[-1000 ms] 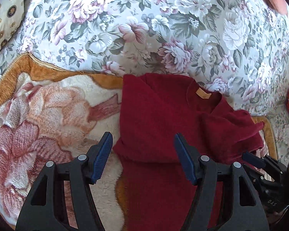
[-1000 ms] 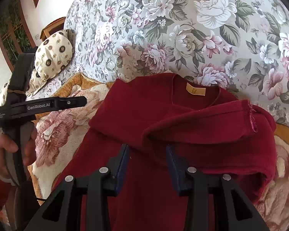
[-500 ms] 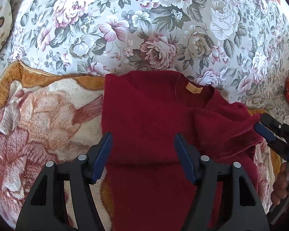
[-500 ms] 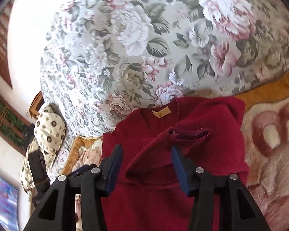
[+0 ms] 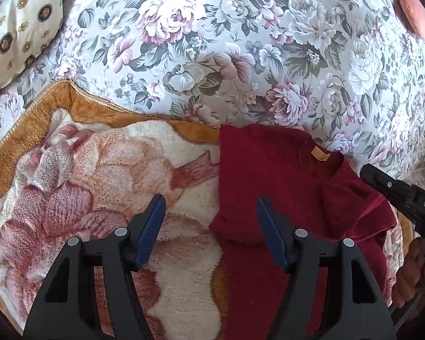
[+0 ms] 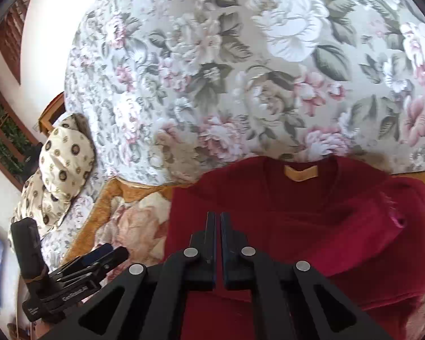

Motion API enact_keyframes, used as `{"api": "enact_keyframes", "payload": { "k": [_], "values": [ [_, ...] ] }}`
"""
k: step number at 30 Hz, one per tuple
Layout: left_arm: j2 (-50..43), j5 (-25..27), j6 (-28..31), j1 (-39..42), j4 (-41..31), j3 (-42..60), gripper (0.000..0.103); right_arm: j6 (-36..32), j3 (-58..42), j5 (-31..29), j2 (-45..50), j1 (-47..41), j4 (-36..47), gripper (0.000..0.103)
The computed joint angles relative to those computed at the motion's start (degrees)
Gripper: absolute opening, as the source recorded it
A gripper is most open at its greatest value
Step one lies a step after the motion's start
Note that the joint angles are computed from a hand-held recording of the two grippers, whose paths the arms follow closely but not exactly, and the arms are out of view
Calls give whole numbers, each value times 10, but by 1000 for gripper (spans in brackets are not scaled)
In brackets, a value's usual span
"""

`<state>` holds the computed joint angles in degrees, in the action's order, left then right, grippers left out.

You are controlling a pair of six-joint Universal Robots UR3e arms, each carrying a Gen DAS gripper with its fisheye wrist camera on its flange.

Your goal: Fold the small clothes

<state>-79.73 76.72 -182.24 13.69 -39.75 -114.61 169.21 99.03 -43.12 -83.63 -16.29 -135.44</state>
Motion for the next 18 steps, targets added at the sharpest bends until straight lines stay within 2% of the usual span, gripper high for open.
{"api": "enact_keyframes", "payload": {
  "k": [2, 4, 6, 7, 8, 10, 13, 18],
  "values": [
    [4, -26, 7, -2, -1, -2, 66, -7, 47, -16, -49, -9, -31, 2],
    [-6, -24, 10, -34, 13, 7, 67, -13, 117, -27, -114, -49, -78, 4],
    [-36, -17, 18, -82, 18, 36, 67, -44, 152, -46, -159, -98, -63, 20],
    [-57, -5, 21, -111, 13, 59, 67, -69, 155, -55, -169, -121, -37, 40],
    [-76, 10, 20, -137, 12, 80, 67, -83, 159, -67, -173, -141, -24, 44],
    [-129, 37, 17, -196, 17, 132, 67, -103, 164, -73, -172, -190, -1, 44],
    [-214, 48, 29, -257, -1, 232, 67, -123, 151, -79, -151, -235, 34, 44],
    [-397, 75, 41, -328, -130, 491, 67, -148, 156, -48, -148, -293, 71, 44]
  ]
}}
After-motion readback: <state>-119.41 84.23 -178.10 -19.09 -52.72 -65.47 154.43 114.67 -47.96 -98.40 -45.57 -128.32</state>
